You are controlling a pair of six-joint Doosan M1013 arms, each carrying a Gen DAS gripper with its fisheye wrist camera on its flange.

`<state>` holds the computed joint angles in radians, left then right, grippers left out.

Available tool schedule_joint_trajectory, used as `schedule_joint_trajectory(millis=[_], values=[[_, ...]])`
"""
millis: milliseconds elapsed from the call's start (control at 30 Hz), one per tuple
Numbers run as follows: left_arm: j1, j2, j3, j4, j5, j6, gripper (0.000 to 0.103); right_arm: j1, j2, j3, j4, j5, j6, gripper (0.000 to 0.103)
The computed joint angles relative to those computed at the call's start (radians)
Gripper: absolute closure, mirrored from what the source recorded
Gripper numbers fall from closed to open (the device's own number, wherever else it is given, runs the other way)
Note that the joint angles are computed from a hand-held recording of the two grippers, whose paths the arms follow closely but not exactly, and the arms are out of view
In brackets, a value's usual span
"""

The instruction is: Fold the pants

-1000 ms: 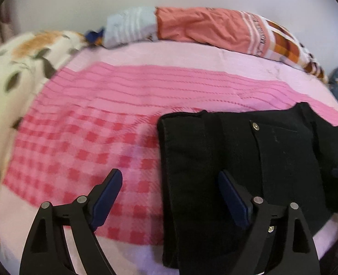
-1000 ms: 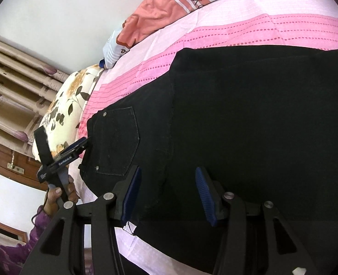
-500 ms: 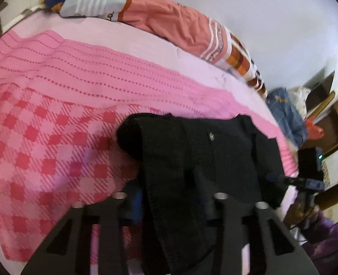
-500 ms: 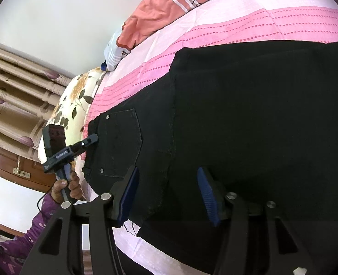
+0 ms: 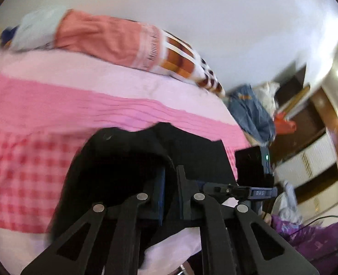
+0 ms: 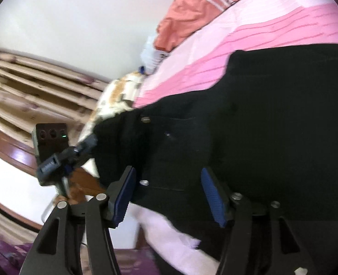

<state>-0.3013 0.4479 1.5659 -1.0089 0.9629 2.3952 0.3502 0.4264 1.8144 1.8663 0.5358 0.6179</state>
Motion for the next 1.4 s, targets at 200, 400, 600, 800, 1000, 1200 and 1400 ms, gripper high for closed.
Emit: schedule_joint_trajectory(millis=[200, 400, 600, 800, 1000, 1200, 1400], values=[[-0.004, -0.012, 0.019, -0.055, -0.076, -0.034, 0.092, 0.007, -0.001, -0.017, -0.072, 0.025, 0.056, 0.028], [0.064, -0.003, 0.012, 0.187, -0.185, -0.249, 0.049, 0.007, 0.000, -0.016, -0.100, 0.022, 0.081, 0.028], [0.132, 0.096, -0.035, 0.162, -0.017, -0.294, 0.047, 0.020, 0.010, -0.031, -0.157, 0.010, 0.144, 0.028], [0.128, 0.158, -0.075, 0.118, 0.129, -0.145, 0.034, 0.036, 0.039, -0.081, -0.303, 0.003, 0.285, 0.028], [0.069, 0.157, -0.077, 0.173, 0.152, -0.053, 0.036, 0.048, 0.058, -0.109, -0.356, 0.004, 0.347, 0.028], [0.092, 0.138, -0.051, 0.026, 0.197, -0.049, 0.056, 0.052, 0.067, -0.121, -0.318, 0.008, 0.305, 0.028], [0.067, 0.076, -0.013, -0.035, 0.217, 0.018, 0.058, 0.064, 0.068, -0.137, -0.284, 0.029, 0.212, 0.028]])
